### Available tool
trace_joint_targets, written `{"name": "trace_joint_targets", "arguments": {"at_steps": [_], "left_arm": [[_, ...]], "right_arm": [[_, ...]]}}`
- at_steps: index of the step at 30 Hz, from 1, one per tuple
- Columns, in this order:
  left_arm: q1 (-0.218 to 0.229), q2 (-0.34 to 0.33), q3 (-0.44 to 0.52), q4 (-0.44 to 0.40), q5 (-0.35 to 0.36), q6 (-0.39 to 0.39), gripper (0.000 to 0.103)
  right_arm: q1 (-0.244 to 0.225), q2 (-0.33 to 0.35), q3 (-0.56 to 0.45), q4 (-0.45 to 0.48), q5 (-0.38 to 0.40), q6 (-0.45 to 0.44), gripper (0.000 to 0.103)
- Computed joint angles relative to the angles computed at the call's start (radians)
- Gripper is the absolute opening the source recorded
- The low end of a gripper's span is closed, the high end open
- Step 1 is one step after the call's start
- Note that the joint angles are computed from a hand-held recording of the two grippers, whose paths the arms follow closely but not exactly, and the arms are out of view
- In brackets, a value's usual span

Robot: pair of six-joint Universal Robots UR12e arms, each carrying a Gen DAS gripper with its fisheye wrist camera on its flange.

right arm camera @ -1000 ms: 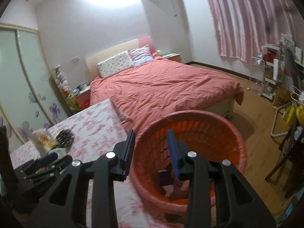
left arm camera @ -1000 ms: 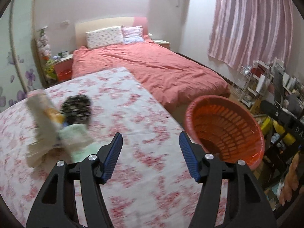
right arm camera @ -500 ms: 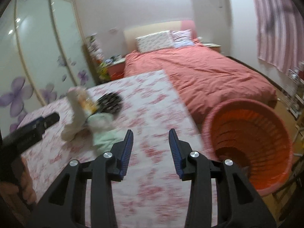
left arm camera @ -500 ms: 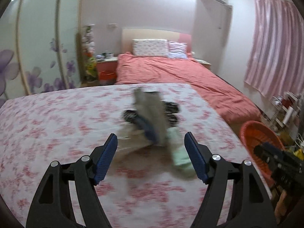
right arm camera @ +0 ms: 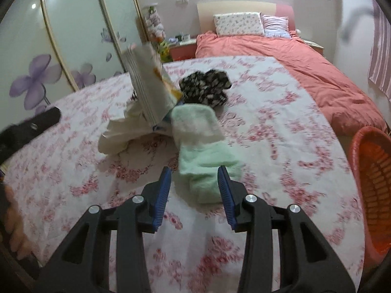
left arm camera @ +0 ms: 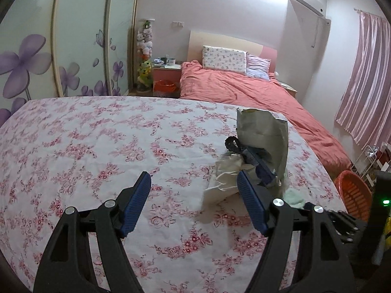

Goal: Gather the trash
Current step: 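Grasp the grey paper bag with the left tool while the right tool grasps the mint-green sock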

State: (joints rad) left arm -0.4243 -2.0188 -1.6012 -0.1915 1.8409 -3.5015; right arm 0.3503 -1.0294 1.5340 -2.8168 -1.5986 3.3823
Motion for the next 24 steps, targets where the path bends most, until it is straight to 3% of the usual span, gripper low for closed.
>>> {"name": "trace_joint_targets", "arguments": {"at_steps": [2,3,4,5,8,20,24], "left_arm": [[0.001,0.000,0.000,0.001,-0.007,0.004,0.072],[0.002,-0.002,0.001,0.002,-0.009,0.006,0.072],[0.001,-0.004,0.003,0.003,-0.012,0.010,0.072],[0.000,-0.006,0.006,0.005,-0.013,0.014,0.073],[-0.005,-0.014,0.016,0.012,-0.020,0.020,0.076],[-0.043,-0.064,0.091,-0.002,-0.048,0.030,0.087],[-0.065,-0.101,0.146,-0.024,-0.014,0.048,0.087]], "right_arm": [[0.002,0.010,-0.013,0.032,-0.016,-0.010,0.039],[0.002,0.011,-0.016,0.046,-0.027,-0.011,0.030],[0.000,0.009,-0.013,0.044,-0.024,-0.003,0.027],[-0.004,0.006,-0.008,0.038,-0.016,0.001,0.016],[-0.012,-0.003,0.008,0.028,-0.014,0.014,0.008],[-0.047,-0.063,0.100,-0.055,-0.092,0.122,0.006],[-0.059,-0.077,0.121,-0.081,-0.087,0.138,0.006]]}}
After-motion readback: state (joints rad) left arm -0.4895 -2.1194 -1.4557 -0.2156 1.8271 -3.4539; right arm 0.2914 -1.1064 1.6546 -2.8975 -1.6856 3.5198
